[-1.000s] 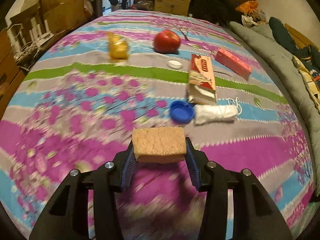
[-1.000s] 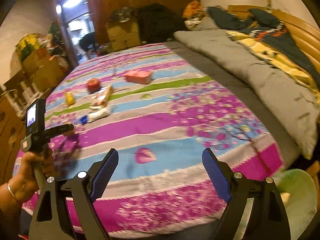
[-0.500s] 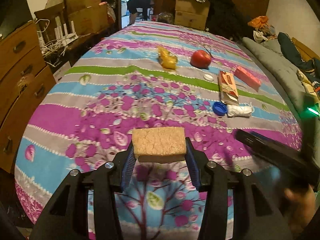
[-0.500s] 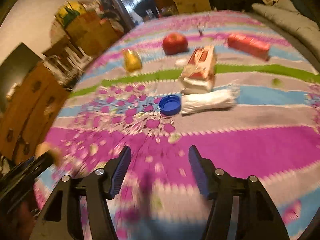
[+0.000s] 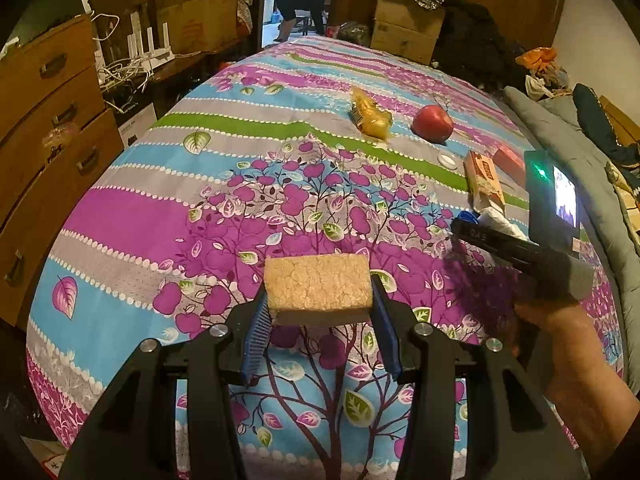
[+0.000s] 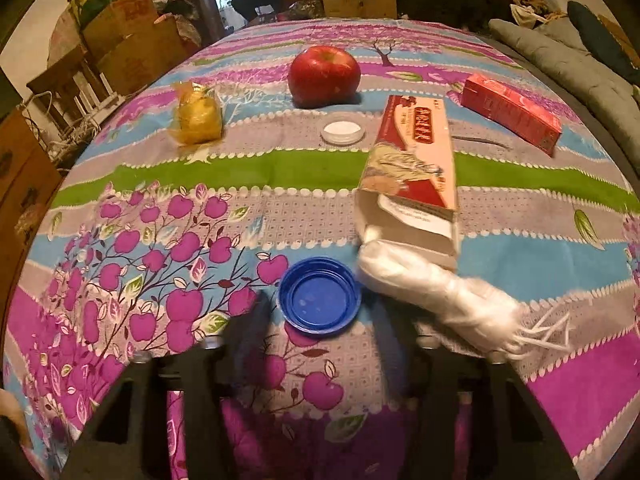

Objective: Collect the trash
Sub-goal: 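Grasp the tan sponge block with the left tool while the right tool grasps the blue bottle cap, then carry the sponge block and blue cap over the green bin and open both tools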

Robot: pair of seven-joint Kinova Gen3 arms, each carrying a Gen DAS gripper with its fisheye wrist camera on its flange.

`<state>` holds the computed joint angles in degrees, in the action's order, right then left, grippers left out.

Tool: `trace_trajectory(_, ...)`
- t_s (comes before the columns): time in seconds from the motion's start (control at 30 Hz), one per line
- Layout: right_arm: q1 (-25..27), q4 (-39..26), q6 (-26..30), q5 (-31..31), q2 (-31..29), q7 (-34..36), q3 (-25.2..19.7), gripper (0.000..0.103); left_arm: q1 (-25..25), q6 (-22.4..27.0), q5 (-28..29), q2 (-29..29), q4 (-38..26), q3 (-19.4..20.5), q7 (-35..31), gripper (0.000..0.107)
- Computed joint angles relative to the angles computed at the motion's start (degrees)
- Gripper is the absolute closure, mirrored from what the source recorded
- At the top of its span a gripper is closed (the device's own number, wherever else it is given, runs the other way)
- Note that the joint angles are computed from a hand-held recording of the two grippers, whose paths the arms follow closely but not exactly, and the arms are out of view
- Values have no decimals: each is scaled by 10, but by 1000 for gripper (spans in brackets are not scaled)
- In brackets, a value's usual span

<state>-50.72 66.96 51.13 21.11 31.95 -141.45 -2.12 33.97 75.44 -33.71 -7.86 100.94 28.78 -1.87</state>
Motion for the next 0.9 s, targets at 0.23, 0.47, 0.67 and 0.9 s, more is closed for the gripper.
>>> trace_trajectory(0.23,-13,138,-73,17,-101,-17,-25,62,24,26,-10,32,-30,4,-9,63)
trace_trajectory(0.47,-19,270,-97,28,-239,-77,-88,62,90,88,-41,89,-87,-7,-16,62)
trace_trajectory(0.67,-14,332,-39,92,-348,-201,-155,62,161,133,-83,145,-161,-19,-44,62)
trace_trajectory(0.9,46,359,47,123,-469,-268,-210,62,247,156,-152,221,-283,-40,-110,62)
